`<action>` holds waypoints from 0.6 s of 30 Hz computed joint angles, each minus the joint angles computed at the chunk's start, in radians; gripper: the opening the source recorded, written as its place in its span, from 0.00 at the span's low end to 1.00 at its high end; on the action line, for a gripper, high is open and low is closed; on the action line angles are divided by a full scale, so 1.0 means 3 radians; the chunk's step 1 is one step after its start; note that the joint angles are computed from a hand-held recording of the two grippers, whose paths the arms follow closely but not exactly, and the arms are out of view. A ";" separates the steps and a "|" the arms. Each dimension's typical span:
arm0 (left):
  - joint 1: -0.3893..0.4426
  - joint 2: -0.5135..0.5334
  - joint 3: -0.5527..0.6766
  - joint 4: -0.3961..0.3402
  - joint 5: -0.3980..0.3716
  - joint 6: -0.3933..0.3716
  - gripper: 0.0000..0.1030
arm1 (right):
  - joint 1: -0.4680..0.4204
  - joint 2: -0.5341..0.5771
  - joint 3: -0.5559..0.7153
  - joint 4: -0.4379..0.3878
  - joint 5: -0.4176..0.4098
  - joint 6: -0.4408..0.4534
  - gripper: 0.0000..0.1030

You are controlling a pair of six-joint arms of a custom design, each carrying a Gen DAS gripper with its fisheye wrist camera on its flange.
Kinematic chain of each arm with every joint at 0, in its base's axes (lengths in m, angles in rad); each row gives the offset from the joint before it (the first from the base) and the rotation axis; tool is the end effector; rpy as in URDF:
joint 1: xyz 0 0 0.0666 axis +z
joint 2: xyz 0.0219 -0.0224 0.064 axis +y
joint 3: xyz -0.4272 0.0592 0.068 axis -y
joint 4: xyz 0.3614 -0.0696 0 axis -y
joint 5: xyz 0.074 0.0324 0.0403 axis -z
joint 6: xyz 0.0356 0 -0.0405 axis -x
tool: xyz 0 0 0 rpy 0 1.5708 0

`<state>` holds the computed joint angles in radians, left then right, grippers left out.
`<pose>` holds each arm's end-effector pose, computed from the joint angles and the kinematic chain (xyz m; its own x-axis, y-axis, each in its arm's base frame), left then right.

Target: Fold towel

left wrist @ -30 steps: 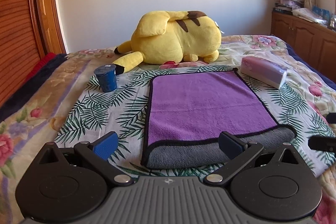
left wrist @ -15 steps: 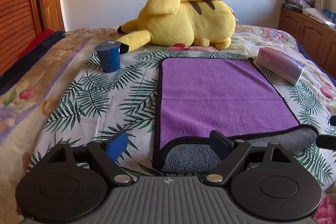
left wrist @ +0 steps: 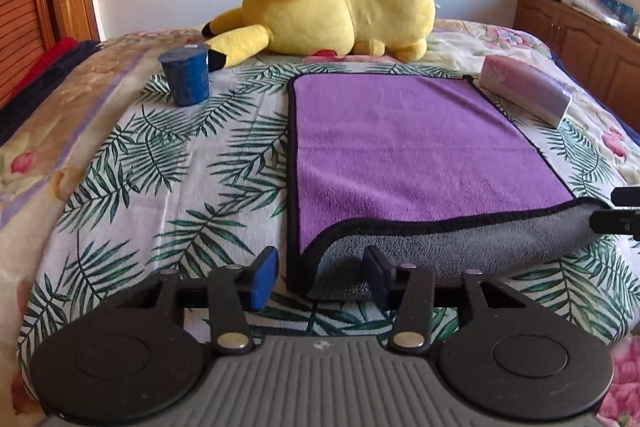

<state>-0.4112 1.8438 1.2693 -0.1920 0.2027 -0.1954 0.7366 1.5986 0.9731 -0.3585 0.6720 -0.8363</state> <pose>0.5325 -0.2405 0.2516 -0.5219 0.4350 -0.7337 0.6379 0.7701 0.0029 0.3492 0.2862 0.2592 -0.6141 0.2272 -0.7558 0.2766 0.9589 0.0635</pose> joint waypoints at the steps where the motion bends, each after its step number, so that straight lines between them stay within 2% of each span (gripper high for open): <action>1: 0.0004 0.0003 -0.0001 0.0006 0.0008 -0.0001 0.21 | -0.0014 0.0007 0.0006 -0.0016 -0.0018 -0.0007 0.69; 6: 0.0014 0.0007 -0.0004 0.0000 0.0056 -0.0031 0.12 | -0.0090 0.0035 0.0019 -0.0089 -0.0128 -0.0050 0.67; 11: 0.0021 0.0033 0.0016 -0.0051 0.0082 -0.0050 0.11 | -0.0156 0.0029 0.0020 -0.0136 -0.0281 -0.0100 0.63; 16: 0.0019 0.0041 0.0020 -0.0062 0.0086 -0.0074 0.10 | -0.0198 0.0005 0.0021 -0.0154 -0.0440 -0.0090 0.52; 18: 0.0019 0.0036 0.0013 -0.0050 0.0088 -0.0085 0.04 | -0.0198 -0.0006 0.0020 -0.0150 -0.0471 -0.0059 0.47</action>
